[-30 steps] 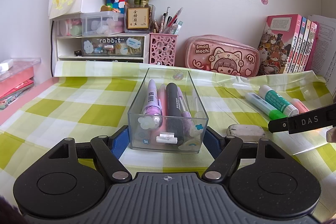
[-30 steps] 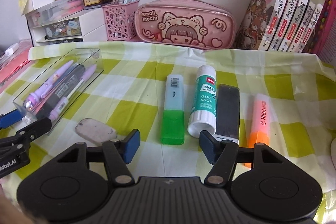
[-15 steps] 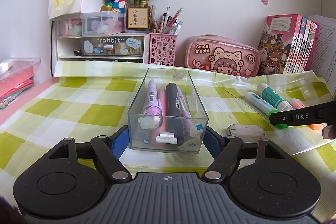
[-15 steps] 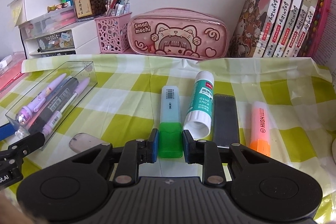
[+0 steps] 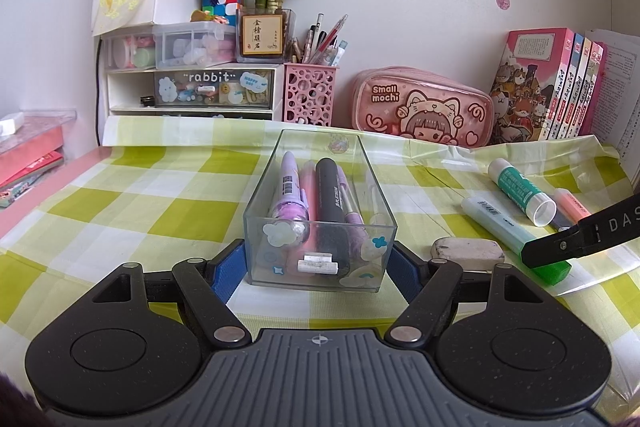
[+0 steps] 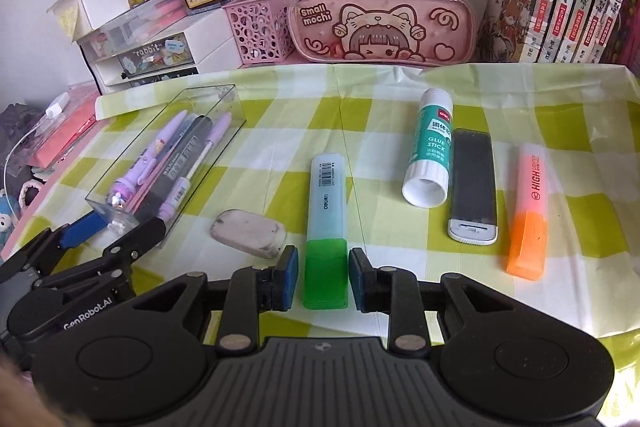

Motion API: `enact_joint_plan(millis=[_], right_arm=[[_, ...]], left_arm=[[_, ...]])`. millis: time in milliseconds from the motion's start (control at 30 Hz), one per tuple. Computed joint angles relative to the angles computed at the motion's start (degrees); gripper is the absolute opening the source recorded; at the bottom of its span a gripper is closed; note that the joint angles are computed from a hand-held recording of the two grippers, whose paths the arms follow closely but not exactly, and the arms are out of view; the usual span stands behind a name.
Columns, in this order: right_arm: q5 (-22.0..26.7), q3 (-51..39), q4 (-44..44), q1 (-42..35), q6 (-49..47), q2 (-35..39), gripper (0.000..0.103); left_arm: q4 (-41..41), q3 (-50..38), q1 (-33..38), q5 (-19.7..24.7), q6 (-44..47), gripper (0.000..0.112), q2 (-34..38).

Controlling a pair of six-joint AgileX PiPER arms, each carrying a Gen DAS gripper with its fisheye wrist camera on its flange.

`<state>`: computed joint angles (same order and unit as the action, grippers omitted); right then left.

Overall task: Organize stationery
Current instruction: 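Lower the right gripper onto the blue-green highlighter and grasp it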

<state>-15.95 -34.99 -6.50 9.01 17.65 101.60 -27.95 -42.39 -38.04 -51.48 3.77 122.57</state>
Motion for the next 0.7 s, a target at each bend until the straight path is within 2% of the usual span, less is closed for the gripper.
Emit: enact_joint_plan(millis=[67, 433, 567, 633, 700], right_arm=[[-0.46, -0.10, 3.82, 0.08, -3.42, 0.58, 0.036], [-7.38, -1.42, -18.23, -5.38, 20.58, 2.48, 0.037], [-5.59, -3.21, -12.22, -3.75, 15.96, 4.46, 0.036], [-6.75, -2.89, -7.16, -2.93, 10.71, 5.08, 0.036], [-5.72, -3.42, -5.02, -2.37, 8.95, 5.04, 0.032]], left_arm=[[0.07, 0.00, 0.02, 0.01, -0.10, 0.074, -0.01], [-1.02, -0.03, -0.42, -0.53, 0.85, 0.073, 0.21], [-1.02, -0.03, -0.42, -0.53, 0.85, 0.073, 0.21], [-0.54, 0.13, -0.28, -0.67, 0.50, 0.073, 0.17], [-0.18, 0.23, -0.14, -0.73, 0.23, 0.073, 0.15]])
